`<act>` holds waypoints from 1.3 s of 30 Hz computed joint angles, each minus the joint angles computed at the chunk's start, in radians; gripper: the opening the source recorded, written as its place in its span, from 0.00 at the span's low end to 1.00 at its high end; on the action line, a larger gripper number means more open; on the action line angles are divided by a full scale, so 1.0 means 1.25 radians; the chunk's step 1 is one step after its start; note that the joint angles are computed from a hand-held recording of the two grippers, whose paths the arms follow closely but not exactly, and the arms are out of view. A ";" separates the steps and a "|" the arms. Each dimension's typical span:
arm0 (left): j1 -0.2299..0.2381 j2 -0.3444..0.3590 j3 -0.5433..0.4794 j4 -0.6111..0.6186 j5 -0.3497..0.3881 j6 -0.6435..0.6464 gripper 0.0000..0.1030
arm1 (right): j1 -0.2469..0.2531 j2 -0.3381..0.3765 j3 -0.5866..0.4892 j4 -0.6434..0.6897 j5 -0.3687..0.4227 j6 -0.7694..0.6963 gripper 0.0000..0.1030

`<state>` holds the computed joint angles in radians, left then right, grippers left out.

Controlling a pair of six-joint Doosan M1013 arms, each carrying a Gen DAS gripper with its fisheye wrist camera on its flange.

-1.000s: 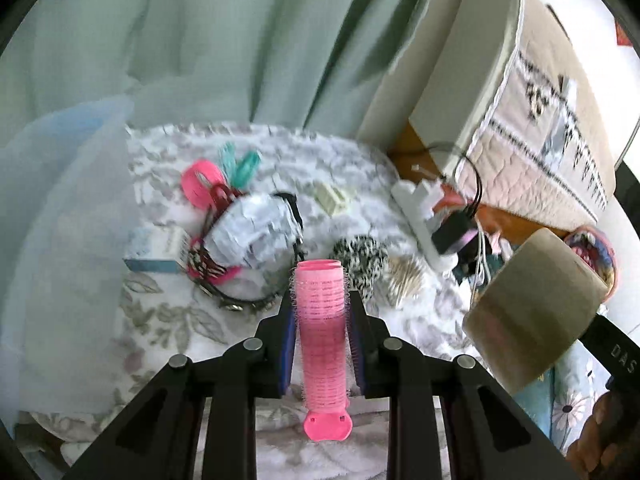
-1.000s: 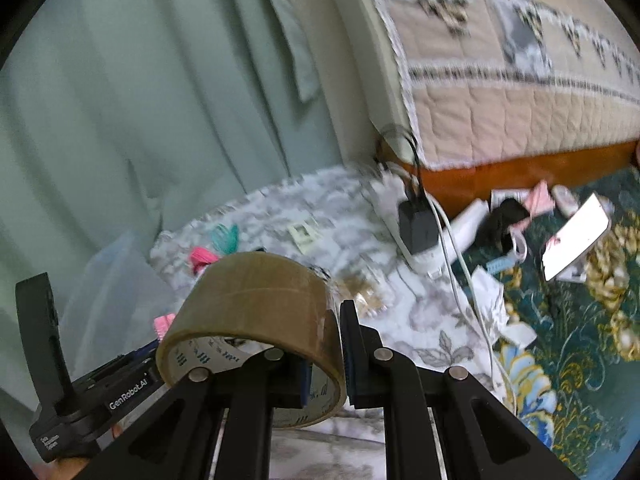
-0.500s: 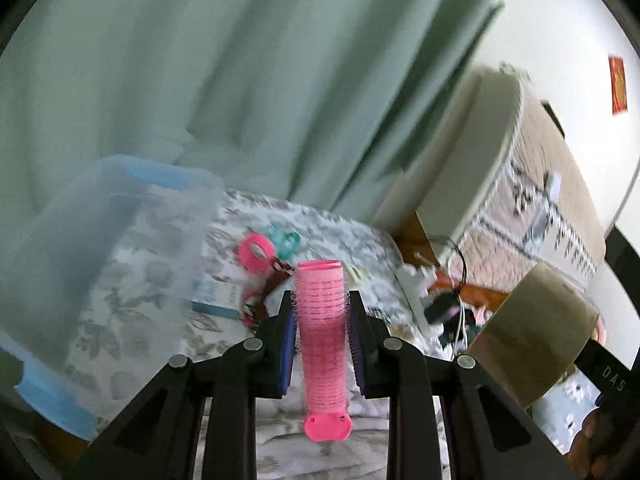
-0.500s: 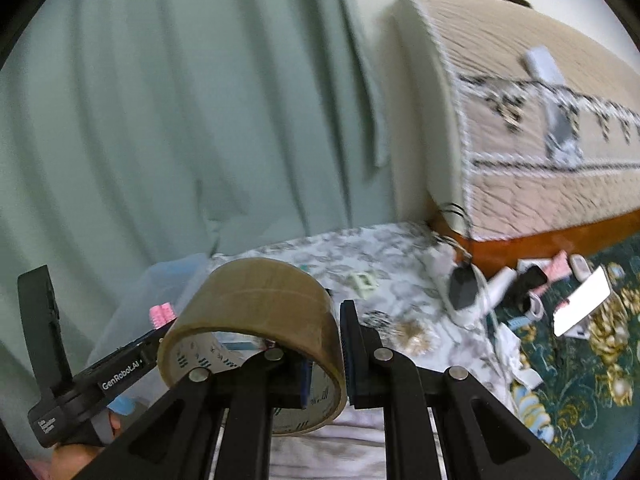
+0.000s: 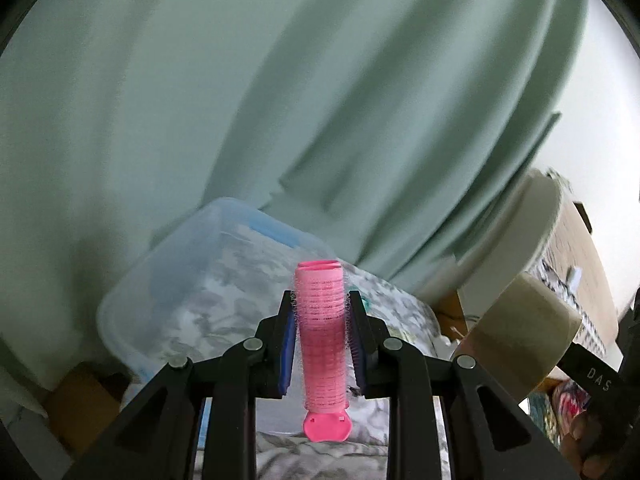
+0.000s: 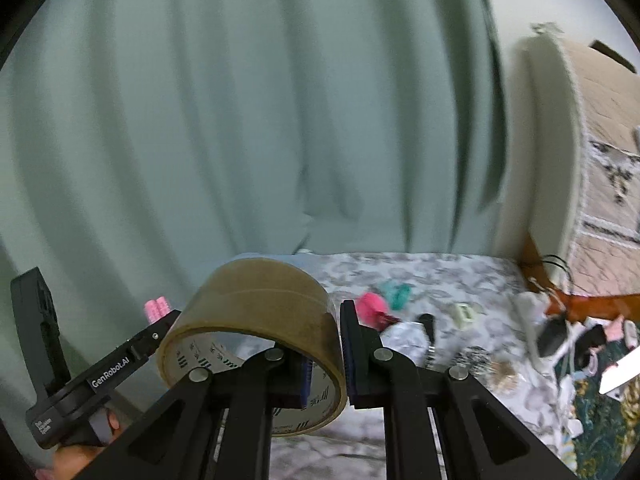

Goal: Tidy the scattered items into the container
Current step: 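Lift the pink roller and tape roll and carry them over the clear plastic box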

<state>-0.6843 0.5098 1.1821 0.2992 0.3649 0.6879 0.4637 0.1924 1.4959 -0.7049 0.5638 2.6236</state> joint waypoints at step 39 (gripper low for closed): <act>0.088 0.056 -0.027 -0.244 0.051 0.112 0.24 | -0.019 0.225 -0.261 0.374 0.150 -0.414 0.14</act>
<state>-0.5741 0.5796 1.1487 -0.0056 0.4284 0.8278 0.4400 0.4741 1.1695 -0.2372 0.7517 2.1066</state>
